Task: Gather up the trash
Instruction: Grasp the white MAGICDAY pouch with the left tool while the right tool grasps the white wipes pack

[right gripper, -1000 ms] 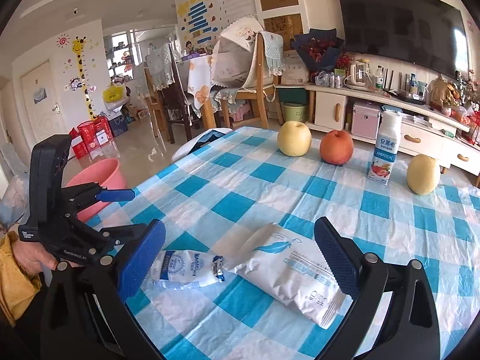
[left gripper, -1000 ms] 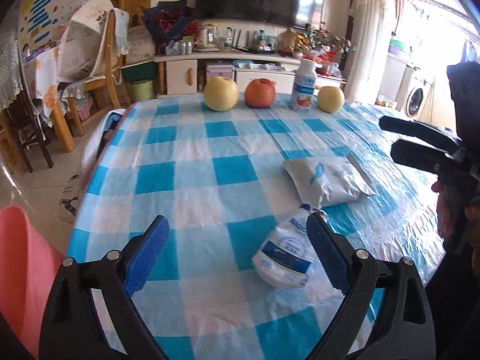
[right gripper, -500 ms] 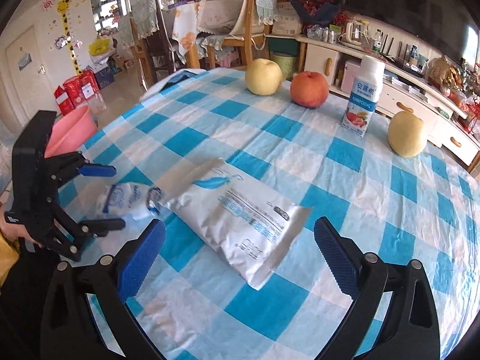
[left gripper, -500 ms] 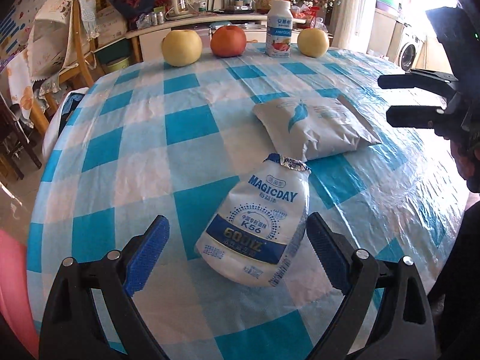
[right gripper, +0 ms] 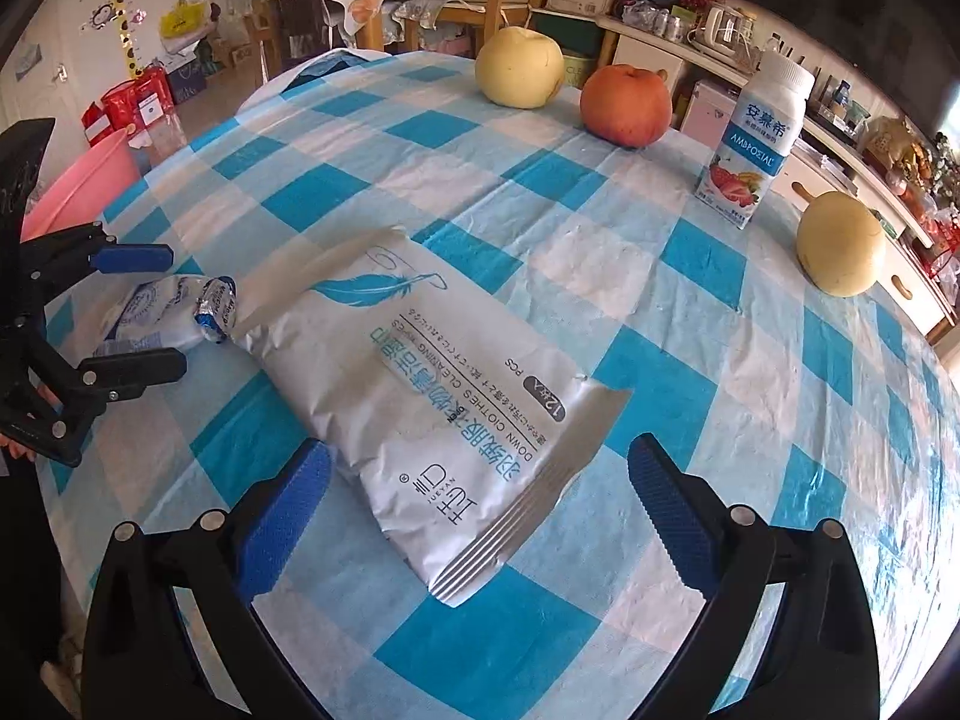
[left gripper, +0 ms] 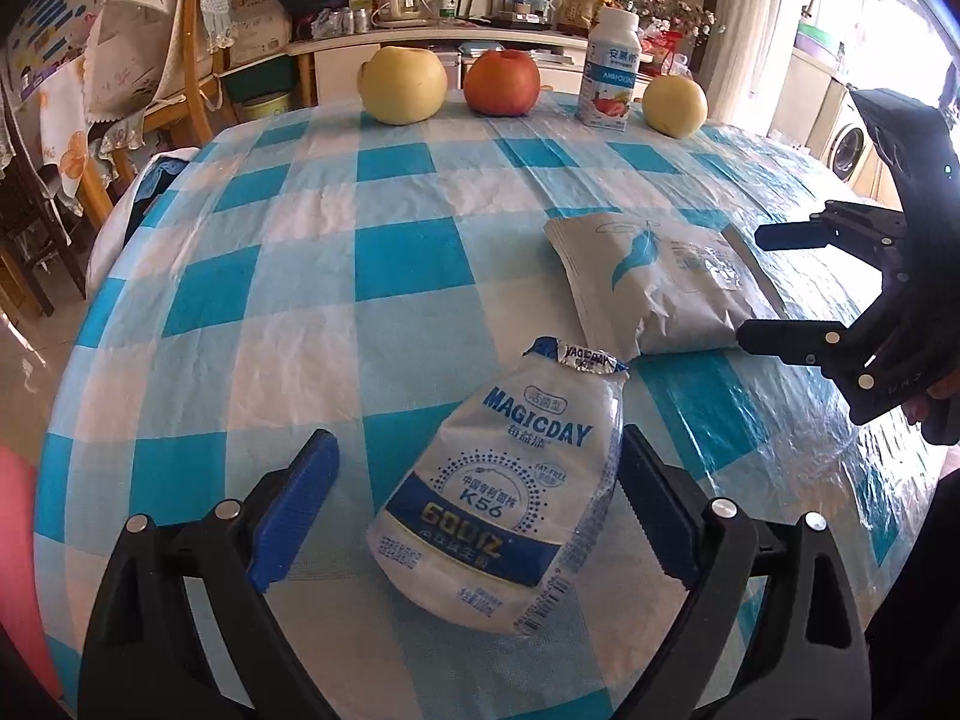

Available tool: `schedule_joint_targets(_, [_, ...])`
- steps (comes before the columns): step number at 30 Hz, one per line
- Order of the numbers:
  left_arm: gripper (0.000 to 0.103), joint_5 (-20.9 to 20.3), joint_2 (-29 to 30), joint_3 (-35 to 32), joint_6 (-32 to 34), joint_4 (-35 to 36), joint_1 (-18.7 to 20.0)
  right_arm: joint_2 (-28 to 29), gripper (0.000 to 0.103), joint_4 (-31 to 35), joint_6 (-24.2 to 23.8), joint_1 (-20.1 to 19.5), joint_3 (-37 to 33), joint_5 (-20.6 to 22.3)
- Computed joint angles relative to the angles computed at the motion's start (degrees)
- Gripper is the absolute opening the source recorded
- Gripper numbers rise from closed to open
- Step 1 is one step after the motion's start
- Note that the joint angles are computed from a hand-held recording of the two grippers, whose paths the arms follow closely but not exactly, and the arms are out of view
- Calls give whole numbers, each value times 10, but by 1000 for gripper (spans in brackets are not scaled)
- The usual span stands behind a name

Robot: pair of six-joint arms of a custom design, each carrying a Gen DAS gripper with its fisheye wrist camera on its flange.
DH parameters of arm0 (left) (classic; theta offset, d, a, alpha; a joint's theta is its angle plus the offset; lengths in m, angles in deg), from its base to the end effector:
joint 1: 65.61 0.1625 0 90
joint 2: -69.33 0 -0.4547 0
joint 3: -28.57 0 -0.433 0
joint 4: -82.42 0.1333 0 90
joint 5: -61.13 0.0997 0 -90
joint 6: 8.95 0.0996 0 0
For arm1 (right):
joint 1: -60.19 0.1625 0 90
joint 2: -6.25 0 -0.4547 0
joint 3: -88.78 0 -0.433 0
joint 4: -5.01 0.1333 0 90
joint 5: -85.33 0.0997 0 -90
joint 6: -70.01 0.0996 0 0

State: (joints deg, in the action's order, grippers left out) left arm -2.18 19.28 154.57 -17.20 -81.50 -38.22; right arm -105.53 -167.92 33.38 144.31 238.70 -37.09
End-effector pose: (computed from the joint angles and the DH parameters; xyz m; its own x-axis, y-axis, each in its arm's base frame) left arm -0.3563 -0.3851 -0.0014 -0.5201 0.7264 -0.4493 0.8212 0.5699 -0.0294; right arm 0.0486 -0.3084 0.3279 -0.6862 -0.0503 0.7257 -0.4196 0.8423 -0.3384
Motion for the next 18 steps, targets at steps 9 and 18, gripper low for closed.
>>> schedule_joint_targets(9, [91, 31, 17, -17, -96, -25, 10, 54, 98, -44, 39, -7, -26, 24])
schedule_joint_targets(18, [92, -48, -16, -19, -54, 26, 32, 28, 99, 17, -5, -78, -44, 162])
